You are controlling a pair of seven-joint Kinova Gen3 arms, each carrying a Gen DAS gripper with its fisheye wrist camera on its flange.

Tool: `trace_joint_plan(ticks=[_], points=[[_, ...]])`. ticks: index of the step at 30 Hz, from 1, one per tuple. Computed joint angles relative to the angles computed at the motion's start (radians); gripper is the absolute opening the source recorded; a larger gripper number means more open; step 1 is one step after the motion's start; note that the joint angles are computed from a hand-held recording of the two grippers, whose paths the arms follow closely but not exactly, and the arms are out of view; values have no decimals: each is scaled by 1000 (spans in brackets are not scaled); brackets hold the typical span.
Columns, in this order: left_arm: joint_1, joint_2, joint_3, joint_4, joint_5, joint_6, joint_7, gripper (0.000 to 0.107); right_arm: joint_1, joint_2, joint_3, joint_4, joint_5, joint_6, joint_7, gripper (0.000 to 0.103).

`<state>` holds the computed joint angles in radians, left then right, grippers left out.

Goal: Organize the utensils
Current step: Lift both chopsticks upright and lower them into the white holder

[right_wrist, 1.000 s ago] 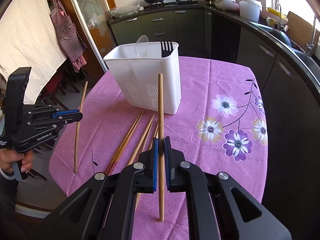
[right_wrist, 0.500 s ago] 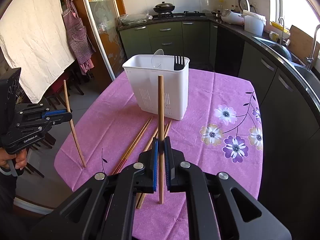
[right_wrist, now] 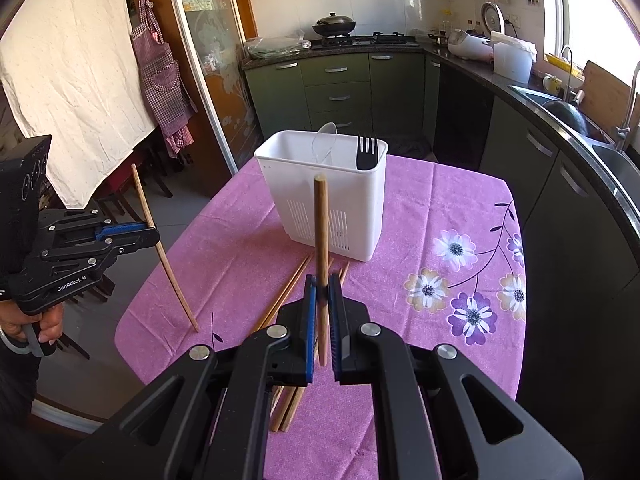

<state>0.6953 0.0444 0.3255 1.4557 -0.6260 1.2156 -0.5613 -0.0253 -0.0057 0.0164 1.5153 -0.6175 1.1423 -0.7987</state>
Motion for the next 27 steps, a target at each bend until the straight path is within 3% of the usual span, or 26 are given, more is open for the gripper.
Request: trace_joint_plan(ticks=[7, 14, 18, 21, 27], points=[[-18, 8, -14, -48, 24, -8, -53, 6, -9, 13, -7, -82, -12, 24, -28, 7], [-30, 22, -29, -185, 31, 28, -142, 6, 1, 58, -17, -276, -43, 85, -99, 7], [-6, 54, -40, -317, -36, 63, -186, 6, 17, 100, -29, -422, -73, 93, -163, 7], [16, 73, -63, -388, -99, 42, -201, 6, 24, 154, -48, -541, -78, 89, -230, 7], [41, 132, -137, -418, -211, -52, -163, 6, -23, 285, -102, -714, 54, 61, -374, 7]])
